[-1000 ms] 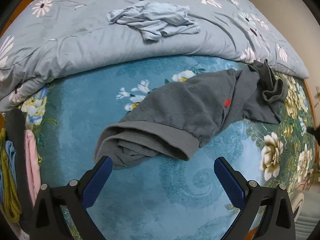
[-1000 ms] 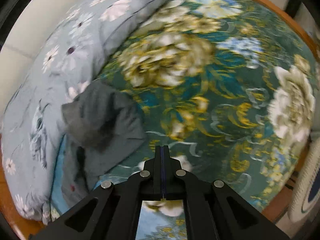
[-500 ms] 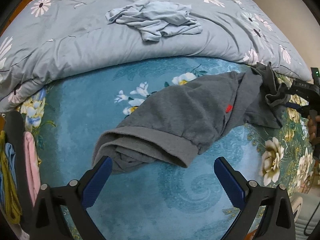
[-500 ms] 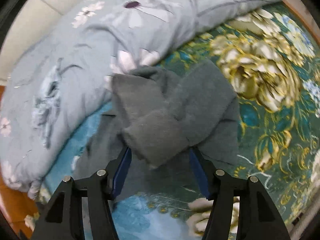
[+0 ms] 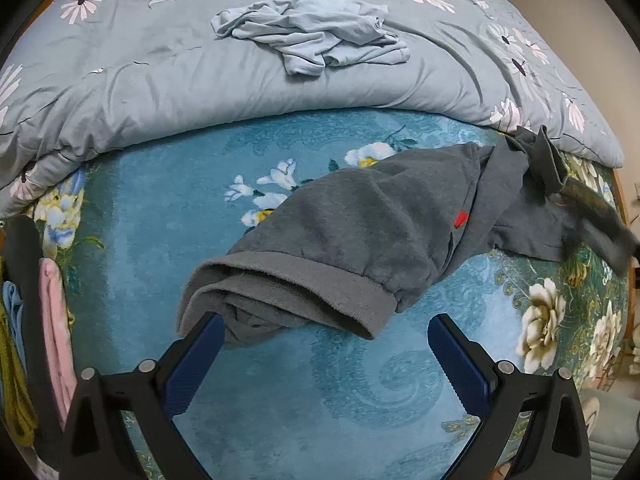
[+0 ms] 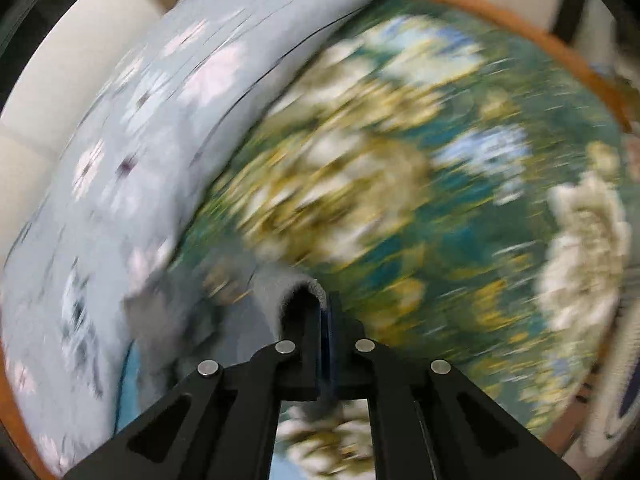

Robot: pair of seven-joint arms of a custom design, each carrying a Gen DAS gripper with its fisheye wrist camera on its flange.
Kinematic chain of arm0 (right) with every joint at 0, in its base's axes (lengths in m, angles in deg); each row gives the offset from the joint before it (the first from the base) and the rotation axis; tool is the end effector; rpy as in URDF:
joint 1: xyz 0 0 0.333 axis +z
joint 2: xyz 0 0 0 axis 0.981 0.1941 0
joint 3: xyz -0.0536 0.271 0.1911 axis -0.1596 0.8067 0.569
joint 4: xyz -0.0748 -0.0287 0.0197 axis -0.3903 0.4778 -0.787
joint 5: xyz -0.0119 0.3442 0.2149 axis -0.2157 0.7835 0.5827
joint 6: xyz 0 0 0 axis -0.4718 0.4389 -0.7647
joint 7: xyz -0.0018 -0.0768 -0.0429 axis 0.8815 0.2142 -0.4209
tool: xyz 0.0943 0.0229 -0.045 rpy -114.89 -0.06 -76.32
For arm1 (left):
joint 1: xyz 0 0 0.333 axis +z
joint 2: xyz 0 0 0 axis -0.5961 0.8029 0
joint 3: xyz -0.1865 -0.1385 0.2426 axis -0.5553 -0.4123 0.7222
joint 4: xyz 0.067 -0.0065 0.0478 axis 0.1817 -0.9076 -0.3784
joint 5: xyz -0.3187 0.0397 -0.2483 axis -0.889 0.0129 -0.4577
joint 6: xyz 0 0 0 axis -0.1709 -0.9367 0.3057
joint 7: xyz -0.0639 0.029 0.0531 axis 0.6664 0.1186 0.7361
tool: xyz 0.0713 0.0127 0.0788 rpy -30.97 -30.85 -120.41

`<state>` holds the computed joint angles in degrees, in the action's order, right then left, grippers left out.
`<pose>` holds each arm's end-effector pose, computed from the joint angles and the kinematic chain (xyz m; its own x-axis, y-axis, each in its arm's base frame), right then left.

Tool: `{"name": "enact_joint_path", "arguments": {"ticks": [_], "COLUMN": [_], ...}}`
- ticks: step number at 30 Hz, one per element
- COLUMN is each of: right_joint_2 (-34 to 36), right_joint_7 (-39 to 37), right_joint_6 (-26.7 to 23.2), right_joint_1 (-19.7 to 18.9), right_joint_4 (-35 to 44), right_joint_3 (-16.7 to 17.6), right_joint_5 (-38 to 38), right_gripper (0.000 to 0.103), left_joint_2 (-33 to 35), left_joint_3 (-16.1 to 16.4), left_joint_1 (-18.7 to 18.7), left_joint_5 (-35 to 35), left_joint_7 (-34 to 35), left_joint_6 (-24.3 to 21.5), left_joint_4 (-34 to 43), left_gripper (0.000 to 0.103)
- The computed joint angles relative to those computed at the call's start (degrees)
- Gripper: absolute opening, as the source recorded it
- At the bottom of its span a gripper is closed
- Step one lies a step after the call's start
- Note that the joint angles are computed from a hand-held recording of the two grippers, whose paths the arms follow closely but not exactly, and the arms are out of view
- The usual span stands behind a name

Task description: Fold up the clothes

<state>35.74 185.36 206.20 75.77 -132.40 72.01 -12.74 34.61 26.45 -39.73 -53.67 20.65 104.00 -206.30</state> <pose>0.4696 -0.0373 0.4946 -0.8647 -0.4686 -0.1812 -0.4299 0.8767 -0.2158 0.5172 -0.0972 0.4850 -0.0747 -0.9903 0.1170 -0.9856 0.0555 -0.1595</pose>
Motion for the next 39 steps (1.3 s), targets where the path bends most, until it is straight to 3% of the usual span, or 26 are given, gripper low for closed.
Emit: {"name": "enact_joint_path", "arguments": {"ticks": [3, 9, 14, 17, 23, 29, 32, 34, 39], "right_joint_2": [-1.0, -0.4, -2.0, 0.0, 12.7, 25.9, 31.1, 33.6, 36.8], "right_joint_7": [-1.5, -7.6, -5.9, -10.6, -28.0, -38.1, -38.8, -38.8, -38.0], "right_joint_6": [-4.9, -6.5, -7.0, -3.3, 3.2, 1.0, -3.2, -6.7, -14.4], "right_joint_1": [-1.8, -1.2, -1.0, 2.6, 11.3, 14.4, 15.5, 15.9, 15.7], "right_joint_4": [0.3, 0.2, 1.3, 2.5, 10.1, 24.3, 30.6, 33.7, 37.4], "right_joint_3": [-1.3, -2.3, 0.1, 0.0, 0.2, 3.2, 3.2, 2.7, 1.5], "right_joint_5": [-1.9, 0.9, -1.0, 2.7, 18.4, 15.5, 10.9, 8.2, 5.2], "right_gripper": [0.002, 0.003, 0.024, 0.029, 0.044, 0.044, 0.044, 0.044, 0.044], "left_joint_2": [-0.3, -1.0, -0.7, 0.4, 3.5, 6.6, 7.4, 7.6, 7.1], "left_joint_3": [0.1, 0.3, 0.0, -0.7, -1.7, -2.2, -2.3, -2.5, -2.1], "left_joint_1": [0.1, 0.0, -0.7, -1.2, -2.0, -2.5, -2.8, -3.0, -2.8], "left_joint_5": [-0.3, -1.1, -2.9, -2.4, 0.0, 3.0, 3.1, 3.7, 2.1], "left_joint_7": [-0.5, -0.1, 1.2, 0.4, -2.2, -0.9, 0.2, 0.8, 1.5], "left_joint_6": [0.2, 0.1, 0.4, 0.5, -0.3, -0.9, -0.8, -0.7, 1.0], "left_joint_4": [-0.4, -1.6, -2.7, -3.2, -2.9, -1.5, -1.2, -1.1, -1.1], "left_gripper": [0.103, 0.103, 0.102, 0.102, 0.09, 0.047, 0.031, 0.014, 0.008]}}
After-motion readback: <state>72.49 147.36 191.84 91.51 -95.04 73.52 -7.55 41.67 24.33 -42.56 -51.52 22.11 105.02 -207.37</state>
